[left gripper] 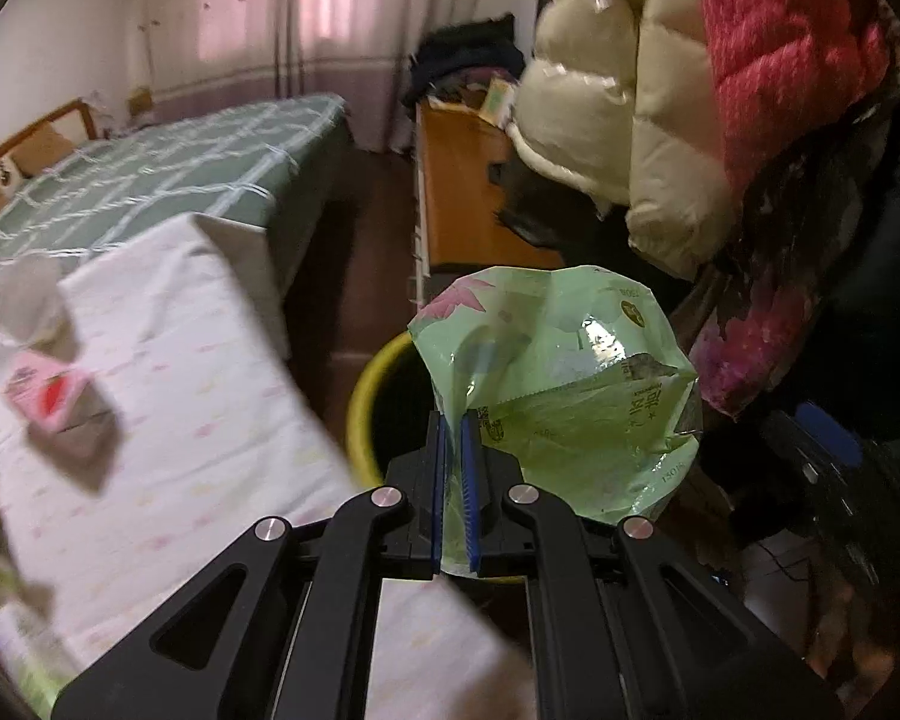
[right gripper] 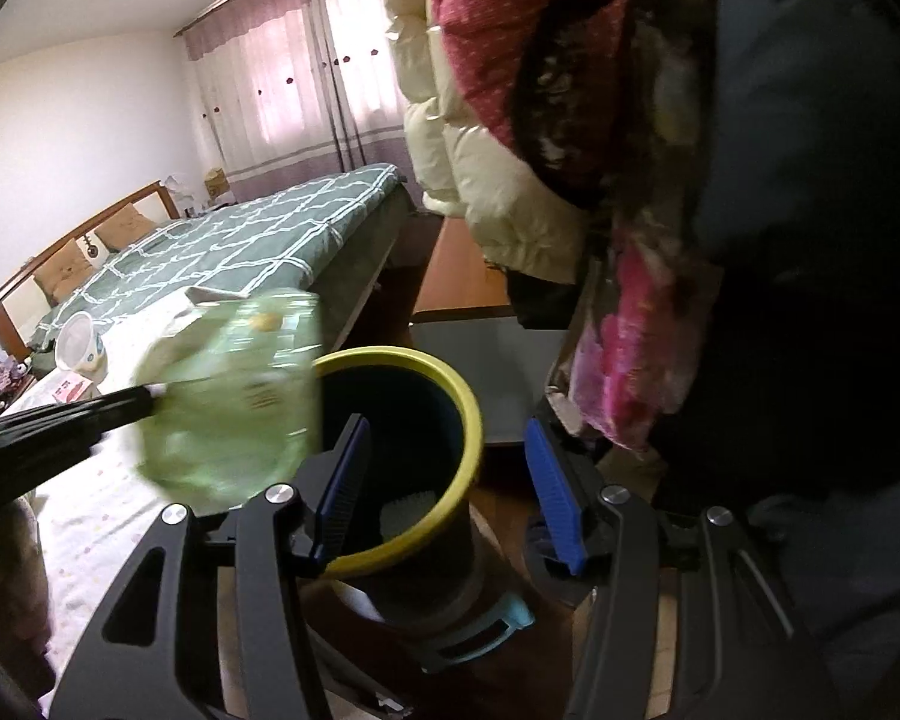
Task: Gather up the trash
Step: 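Carry the green bag over the bin and open the left gripper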
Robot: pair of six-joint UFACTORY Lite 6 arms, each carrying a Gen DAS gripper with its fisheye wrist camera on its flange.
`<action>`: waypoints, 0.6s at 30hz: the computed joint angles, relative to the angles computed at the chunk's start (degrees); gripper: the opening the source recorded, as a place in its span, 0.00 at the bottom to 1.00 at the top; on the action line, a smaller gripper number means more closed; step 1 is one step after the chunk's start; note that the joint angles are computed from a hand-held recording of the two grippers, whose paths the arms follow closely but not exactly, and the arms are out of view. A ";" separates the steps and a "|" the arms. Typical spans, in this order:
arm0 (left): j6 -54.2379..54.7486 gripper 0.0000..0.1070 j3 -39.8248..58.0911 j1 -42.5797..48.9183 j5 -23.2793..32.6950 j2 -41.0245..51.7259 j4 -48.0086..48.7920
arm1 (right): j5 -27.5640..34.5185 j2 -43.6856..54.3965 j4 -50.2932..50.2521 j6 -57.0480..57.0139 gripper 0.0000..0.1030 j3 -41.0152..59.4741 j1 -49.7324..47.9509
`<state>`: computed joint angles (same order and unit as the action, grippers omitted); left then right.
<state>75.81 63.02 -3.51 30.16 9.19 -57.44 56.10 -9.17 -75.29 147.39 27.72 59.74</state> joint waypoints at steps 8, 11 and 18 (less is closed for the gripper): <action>-14.31 0.06 9.74 -8.56 -7.26 13.96 11.15 | -1.20 0.25 1.10 -0.36 0.51 -0.53 -1.00; -19.64 0.08 12.76 -9.16 -7.40 17.98 16.03 | -1.81 0.84 0.91 -0.03 0.51 -0.27 -1.16; -25.03 0.10 17.18 -8.87 -6.00 23.13 20.89 | -1.45 2.16 1.19 -1.08 0.51 1.81 -0.46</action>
